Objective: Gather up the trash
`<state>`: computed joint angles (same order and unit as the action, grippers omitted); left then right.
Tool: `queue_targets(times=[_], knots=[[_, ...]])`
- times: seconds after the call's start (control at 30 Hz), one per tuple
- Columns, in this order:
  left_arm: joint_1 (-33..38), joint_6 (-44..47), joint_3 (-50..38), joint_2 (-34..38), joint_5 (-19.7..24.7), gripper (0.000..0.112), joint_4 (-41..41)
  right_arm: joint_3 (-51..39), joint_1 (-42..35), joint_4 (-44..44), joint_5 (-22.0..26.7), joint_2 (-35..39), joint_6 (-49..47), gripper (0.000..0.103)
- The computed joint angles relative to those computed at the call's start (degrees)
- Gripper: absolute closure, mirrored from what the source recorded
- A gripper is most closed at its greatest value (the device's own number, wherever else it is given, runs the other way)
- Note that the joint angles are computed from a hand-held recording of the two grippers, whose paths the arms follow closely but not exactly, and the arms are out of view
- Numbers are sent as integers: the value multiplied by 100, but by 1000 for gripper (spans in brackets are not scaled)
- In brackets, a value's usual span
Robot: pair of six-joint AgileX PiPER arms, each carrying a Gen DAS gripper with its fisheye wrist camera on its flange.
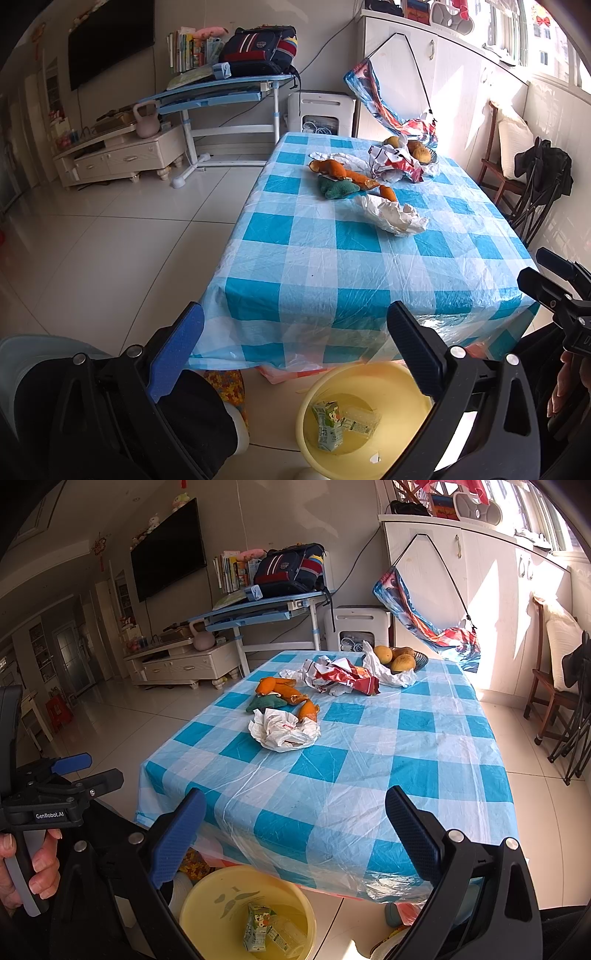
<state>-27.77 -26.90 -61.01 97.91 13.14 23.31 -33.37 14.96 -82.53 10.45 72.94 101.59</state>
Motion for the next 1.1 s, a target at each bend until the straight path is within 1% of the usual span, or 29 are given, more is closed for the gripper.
queue_targets(times=[1.1], knots=[[34, 173, 35, -36, -24, 16, -155, 18, 20, -198, 8, 12, 198, 9]])
